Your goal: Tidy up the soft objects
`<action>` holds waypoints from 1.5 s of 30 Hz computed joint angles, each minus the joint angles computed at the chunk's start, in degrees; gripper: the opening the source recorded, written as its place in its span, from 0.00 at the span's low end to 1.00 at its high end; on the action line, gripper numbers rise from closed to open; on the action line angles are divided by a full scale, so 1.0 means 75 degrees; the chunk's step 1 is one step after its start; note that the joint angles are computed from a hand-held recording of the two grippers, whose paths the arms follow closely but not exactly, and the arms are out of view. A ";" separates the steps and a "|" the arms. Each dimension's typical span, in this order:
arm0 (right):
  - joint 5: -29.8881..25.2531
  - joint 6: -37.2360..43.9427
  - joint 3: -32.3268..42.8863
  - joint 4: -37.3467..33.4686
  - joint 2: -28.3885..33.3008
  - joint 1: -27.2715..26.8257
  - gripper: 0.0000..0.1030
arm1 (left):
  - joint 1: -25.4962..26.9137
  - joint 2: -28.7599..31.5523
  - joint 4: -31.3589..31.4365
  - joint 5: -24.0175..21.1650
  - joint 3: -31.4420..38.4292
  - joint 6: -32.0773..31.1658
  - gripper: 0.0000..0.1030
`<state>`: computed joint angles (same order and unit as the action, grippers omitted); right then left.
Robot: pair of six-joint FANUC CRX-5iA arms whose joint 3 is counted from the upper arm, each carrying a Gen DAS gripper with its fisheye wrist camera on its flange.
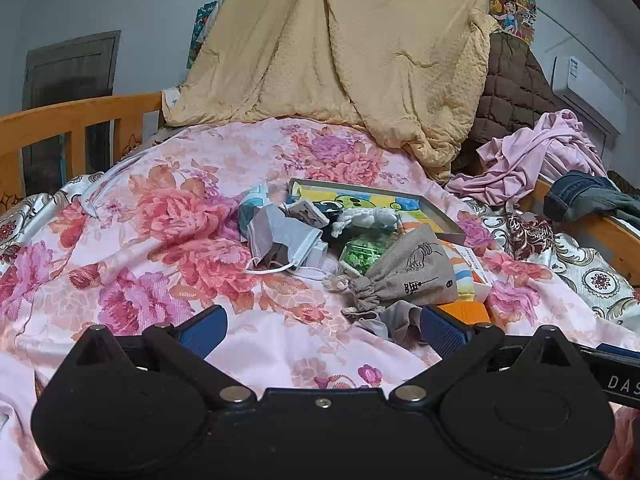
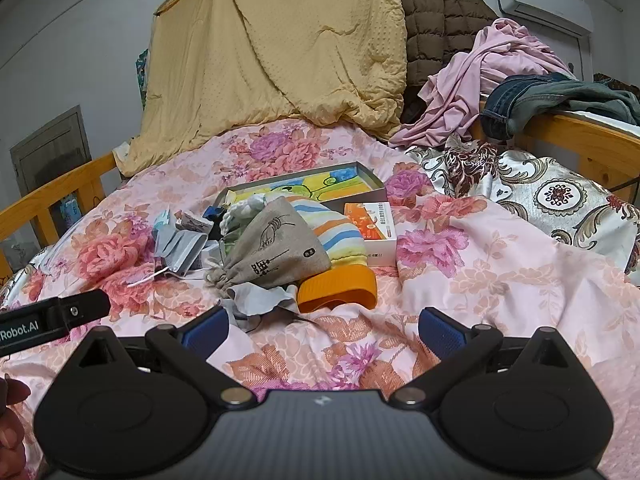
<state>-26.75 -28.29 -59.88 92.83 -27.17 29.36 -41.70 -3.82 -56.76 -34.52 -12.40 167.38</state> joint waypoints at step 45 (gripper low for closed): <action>0.0211 -0.0103 0.0009 0.0027 0.0026 -0.0130 1.00 | 0.0079 0.0016 0.0135 0.0081 -0.0054 -0.0017 0.99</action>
